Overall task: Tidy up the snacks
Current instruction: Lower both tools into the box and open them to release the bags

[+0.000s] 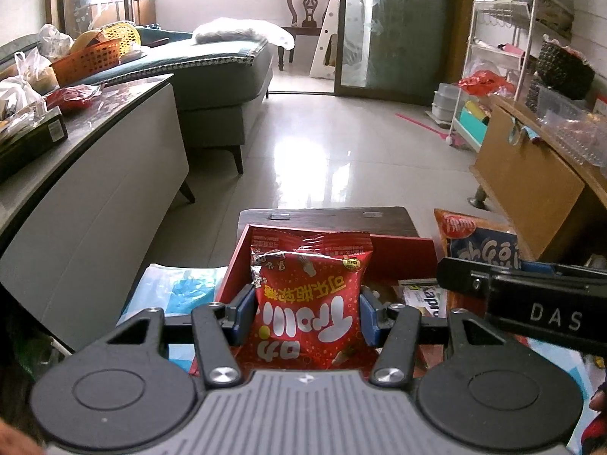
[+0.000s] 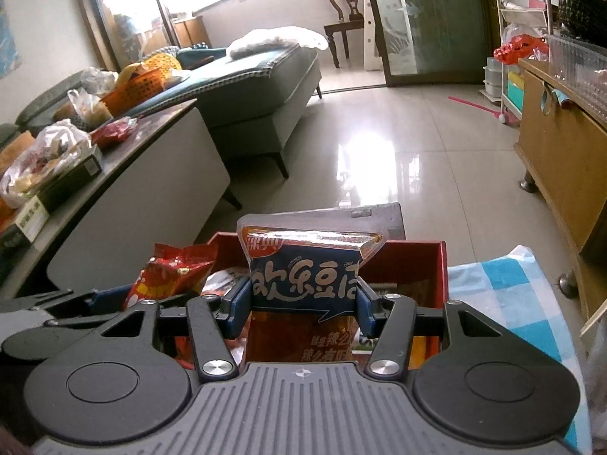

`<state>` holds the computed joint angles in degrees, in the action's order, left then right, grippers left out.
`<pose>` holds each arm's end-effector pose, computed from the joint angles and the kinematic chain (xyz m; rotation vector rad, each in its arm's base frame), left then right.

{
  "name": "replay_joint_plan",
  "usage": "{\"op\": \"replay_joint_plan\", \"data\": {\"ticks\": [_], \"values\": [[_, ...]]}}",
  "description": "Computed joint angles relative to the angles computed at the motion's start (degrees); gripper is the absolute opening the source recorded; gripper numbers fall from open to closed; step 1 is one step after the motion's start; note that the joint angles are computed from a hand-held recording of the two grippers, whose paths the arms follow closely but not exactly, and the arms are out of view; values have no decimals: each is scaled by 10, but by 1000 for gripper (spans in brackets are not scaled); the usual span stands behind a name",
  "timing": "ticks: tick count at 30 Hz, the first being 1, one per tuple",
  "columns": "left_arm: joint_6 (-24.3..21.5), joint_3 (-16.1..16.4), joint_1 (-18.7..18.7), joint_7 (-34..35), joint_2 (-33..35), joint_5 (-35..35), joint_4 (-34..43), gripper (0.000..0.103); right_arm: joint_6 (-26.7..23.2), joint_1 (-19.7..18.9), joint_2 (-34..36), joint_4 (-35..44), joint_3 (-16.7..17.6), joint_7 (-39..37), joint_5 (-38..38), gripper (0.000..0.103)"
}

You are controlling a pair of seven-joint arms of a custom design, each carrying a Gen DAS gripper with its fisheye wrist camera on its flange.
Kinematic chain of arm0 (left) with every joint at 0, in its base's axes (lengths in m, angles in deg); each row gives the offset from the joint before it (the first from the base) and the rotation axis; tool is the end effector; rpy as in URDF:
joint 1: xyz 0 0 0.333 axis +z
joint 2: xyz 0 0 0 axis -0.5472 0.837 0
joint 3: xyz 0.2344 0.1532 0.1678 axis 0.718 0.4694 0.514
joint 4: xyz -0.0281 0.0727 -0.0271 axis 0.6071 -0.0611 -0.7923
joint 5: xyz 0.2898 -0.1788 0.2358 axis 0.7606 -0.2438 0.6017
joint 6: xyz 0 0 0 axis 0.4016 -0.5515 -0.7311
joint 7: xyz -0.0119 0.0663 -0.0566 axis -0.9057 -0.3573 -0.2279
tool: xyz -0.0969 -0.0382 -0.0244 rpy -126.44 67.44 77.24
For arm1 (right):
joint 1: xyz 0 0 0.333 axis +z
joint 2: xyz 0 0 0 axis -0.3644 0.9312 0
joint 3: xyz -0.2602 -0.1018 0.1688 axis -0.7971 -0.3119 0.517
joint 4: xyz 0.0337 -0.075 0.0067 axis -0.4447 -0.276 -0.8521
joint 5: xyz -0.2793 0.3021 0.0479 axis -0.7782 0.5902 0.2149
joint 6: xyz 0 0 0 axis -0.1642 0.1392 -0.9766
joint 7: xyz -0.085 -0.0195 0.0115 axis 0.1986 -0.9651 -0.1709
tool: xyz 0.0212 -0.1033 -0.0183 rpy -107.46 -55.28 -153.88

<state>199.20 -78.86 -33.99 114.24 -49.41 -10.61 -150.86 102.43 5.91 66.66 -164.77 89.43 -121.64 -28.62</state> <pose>0.6547 -0.1084 0.4847 -1.2471 2.2789 -1.0089 0.5517 0.3499 0.4860 -1.2307 2.0258 -0.7227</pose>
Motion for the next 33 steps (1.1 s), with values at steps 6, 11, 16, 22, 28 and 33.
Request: {"op": "replay_joint_plan", "data": {"ticks": [6, 11, 16, 22, 28, 33], "values": [[22, -5, -12, 3, 22, 32, 3, 48, 27, -4, 29, 15, -10, 1, -8, 62], [31, 6, -26, -55, 49, 102, 16, 49, 3, 1, 45, 18, -19, -13, 14, 66], [27, 4, -22, -97, 63, 140, 29, 55, -25, 4, 45, 17, -19, -32, 38, 73], [64, -6, -14, -87, 53, 152, 12, 66, -40, 8, 43, 21, -19, -32, 40, 78], [61, -10, -3, -68, 29, 137, -3, 75, -60, 13, 24, 16, -13, -21, 25, 84], [60, -11, 6, -34, 4, 98, -20, 77, -78, 15, 9, 12, -2, -15, 19, 86]]}}
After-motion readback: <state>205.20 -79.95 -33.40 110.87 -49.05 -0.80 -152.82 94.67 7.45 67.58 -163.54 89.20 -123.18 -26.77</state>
